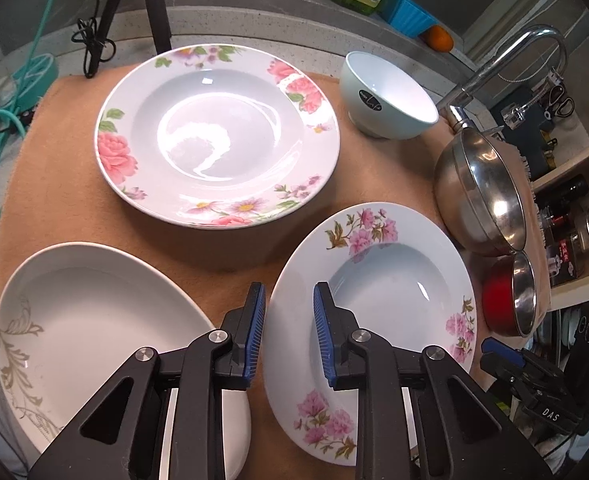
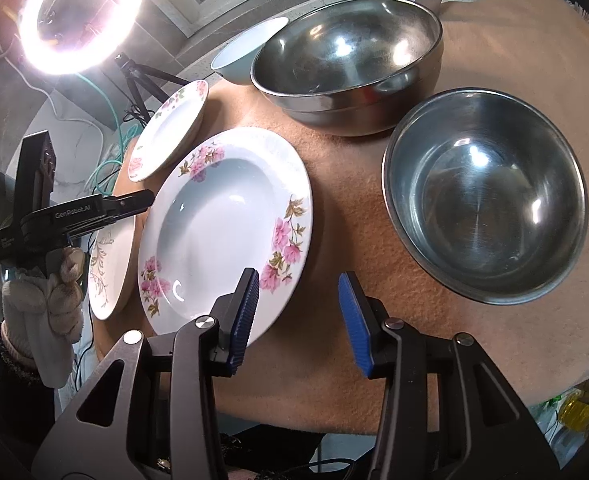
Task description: Organize plates and bowls
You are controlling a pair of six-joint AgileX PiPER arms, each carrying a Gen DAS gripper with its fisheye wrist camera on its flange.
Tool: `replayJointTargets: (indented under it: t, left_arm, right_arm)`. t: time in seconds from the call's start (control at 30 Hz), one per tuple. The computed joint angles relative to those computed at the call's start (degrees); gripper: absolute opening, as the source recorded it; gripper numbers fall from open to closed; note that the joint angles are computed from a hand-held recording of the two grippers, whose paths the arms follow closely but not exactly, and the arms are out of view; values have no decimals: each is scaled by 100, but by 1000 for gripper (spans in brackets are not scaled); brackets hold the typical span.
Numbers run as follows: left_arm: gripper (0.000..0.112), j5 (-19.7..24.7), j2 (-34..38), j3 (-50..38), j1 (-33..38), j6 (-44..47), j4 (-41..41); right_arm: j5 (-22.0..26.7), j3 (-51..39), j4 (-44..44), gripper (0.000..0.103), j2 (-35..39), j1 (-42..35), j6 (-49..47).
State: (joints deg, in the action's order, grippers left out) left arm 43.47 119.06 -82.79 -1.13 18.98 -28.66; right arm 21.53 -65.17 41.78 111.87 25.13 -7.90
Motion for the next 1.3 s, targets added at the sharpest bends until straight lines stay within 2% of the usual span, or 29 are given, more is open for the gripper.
replayJointTargets:
  t: [0.1, 0.23, 0.5, 0.57, 0.7, 0.93, 1.3]
  left_arm:
    - [22, 48, 71, -78, -6, -22, 47]
    - [20, 156, 192, -244, 7, -56, 86]
    - [18, 265, 295, -364, 56, 21, 21]
    - [18, 269, 306, -371, 68, 50, 2]
    - [18, 267, 286, -344, 79, 81, -14]
    - [18, 142, 160, -169, -4, 9, 94]
    - [18, -118, -180, 391, -102, 24, 84]
  right_arm:
    - [43, -89, -15, 43, 89, 7, 8]
    - [144, -155, 132, 34, 196, -25, -84]
    - [262, -160, 475, 31, 237, -118, -415]
    - [317, -211, 572, 23, 292, -134, -514]
    - [407, -292, 845, 16, 408, -150, -763]
    - [434, -383, 437, 17, 406, -77, -394]
    - [509, -334, 272, 17, 353, -74, -260]
